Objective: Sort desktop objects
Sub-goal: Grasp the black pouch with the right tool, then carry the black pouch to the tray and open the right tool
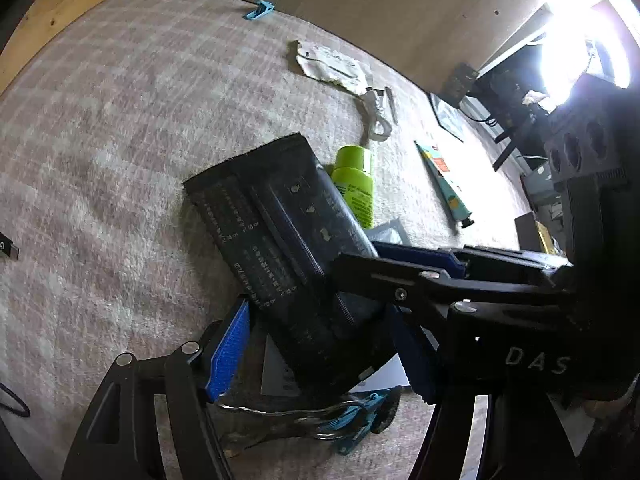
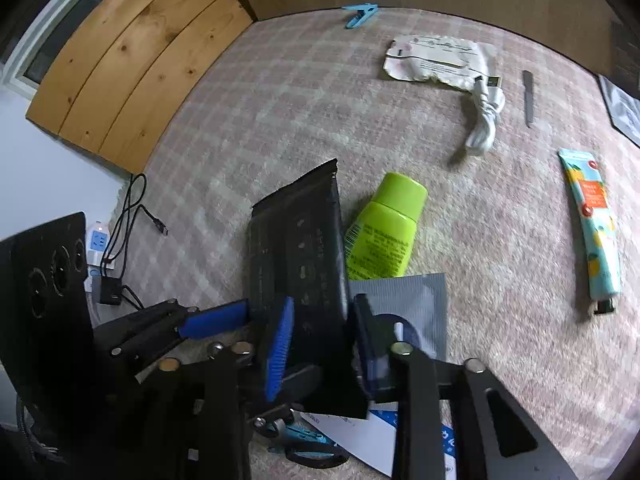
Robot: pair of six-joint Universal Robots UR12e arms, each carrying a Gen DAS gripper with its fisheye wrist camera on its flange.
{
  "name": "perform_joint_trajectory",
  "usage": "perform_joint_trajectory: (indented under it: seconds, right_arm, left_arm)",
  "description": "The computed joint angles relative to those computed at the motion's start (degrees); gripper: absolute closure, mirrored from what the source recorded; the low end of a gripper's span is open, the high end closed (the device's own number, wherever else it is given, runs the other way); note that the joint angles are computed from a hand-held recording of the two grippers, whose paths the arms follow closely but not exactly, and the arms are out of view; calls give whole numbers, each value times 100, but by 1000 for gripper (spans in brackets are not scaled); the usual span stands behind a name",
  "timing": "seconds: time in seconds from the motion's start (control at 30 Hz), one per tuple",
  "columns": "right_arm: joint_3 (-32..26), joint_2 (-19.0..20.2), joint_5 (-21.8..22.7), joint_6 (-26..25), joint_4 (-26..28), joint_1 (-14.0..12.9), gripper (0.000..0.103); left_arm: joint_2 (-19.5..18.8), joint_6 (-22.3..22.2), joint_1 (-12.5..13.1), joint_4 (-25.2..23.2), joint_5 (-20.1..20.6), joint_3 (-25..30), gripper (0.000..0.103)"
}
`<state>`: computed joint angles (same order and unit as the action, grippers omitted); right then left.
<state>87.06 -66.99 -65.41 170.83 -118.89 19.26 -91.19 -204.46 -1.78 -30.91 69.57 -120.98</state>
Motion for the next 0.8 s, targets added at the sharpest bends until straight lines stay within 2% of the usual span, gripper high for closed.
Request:
perform_joint_trajectory:
  seconds: [0.17,0.47,0.8]
  right_arm:
    - [204,-167,74,318,-231,-83,79]
    - [625,-623,143,1006,-1118,-322,80]
    - [1246,-1247,121,1586,-1769,-976,80]
  left_arm:
    - [18,255,-54,-55,-76,91,33]
    - [7,939,-351,-179,35,554,33]
    - [-498,1439,-1023,-292,-59,1370,33]
